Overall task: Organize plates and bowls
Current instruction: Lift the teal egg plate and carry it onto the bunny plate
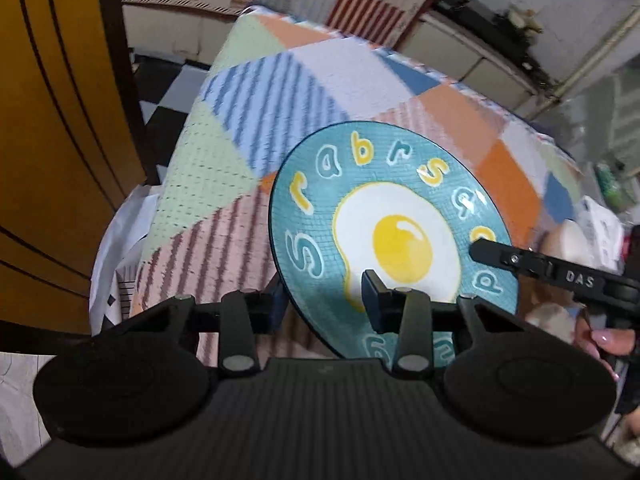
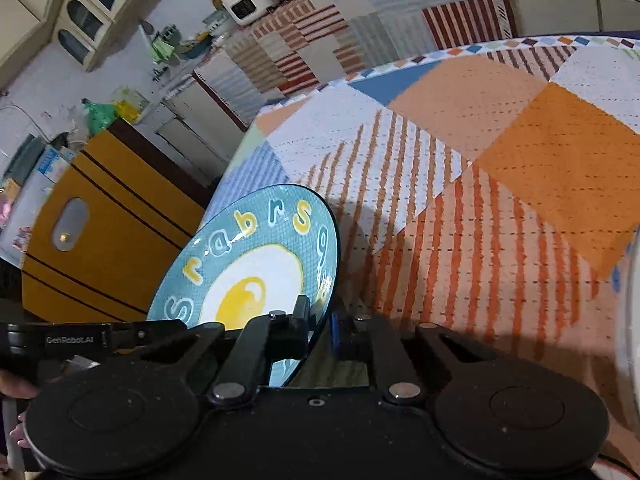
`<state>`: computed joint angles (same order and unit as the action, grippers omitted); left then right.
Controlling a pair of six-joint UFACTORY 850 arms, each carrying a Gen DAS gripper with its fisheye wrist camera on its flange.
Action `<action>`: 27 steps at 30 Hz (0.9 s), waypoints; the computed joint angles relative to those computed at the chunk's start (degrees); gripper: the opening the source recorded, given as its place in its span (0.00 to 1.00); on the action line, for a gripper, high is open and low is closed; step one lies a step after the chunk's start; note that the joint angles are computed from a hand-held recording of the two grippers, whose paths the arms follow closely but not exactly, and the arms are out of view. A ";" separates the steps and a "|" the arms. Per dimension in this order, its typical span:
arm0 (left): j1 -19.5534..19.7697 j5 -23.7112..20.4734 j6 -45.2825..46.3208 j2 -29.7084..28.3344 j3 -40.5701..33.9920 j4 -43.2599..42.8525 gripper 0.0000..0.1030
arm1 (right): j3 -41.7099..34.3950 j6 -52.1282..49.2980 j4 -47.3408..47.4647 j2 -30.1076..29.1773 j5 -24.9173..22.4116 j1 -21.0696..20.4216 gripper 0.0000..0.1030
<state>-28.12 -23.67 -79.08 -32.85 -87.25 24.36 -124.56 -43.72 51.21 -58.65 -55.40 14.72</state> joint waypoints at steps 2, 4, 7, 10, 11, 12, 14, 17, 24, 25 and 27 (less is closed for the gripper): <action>-0.92 -0.82 -0.27 0.81 -0.14 1.07 0.37 | 2.23 -2.12 2.07 1.78 -0.01 -0.73 0.14; -1.93 -1.63 -0.97 1.72 -0.25 1.75 0.37 | 4.52 -4.85 3.21 3.95 -0.07 -1.28 0.14; -3.14 -1.83 -1.21 3.07 -0.43 0.31 0.37 | 7.60 -7.43 4.41 7.27 -0.92 -2.25 0.14; -5.25 -4.04 -3.11 3.79 -2.04 1.68 0.37 | 10.95 -11.03 4.94 11.22 -1.47 -3.49 0.14; -6.02 -5.72 -2.48 3.58 -3.44 1.38 0.37 | 11.43 -11.21 4.97 11.97 -1.82 -3.83 0.14; -6.74 -6.95 -2.21 3.44 -4.52 1.60 0.37 | 12.21 -11.63 5.46 13.06 -2.60 -4.49 0.14; -8.09 -9.54 -0.85 2.78 -7.22 0.42 0.37 | 13.56 -12.28 5.71 14.90 -3.35 -5.43 0.14; -9.96 -11.49 -1.04 1.97 -9.87 -0.11 0.37 | 16.04 -14.23 6.53 18.02 -5.06 -7.38 0.14; -12.78 -13.00 1.33 -2.01 -15.48 -5.24 0.37 | 24.51 -18.66 9.46 24.85 -4.33 -11.29 0.14; -12.98 -12.46 2.02 -2.45 -15.77 -6.40 0.37 | 25.52 -19.23 9.50 25.58 -4.29 -11.79 0.14; -13.42 -11.92 3.88 -3.61 -16.80 -8.63 0.37 | 27.52 -20.20 9.51 26.89 -4.26 -13.02 0.14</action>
<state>-41.54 -35.59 -75.19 -36.46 -104.05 15.73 -97.05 -63.92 60.72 -31.76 -59.66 1.71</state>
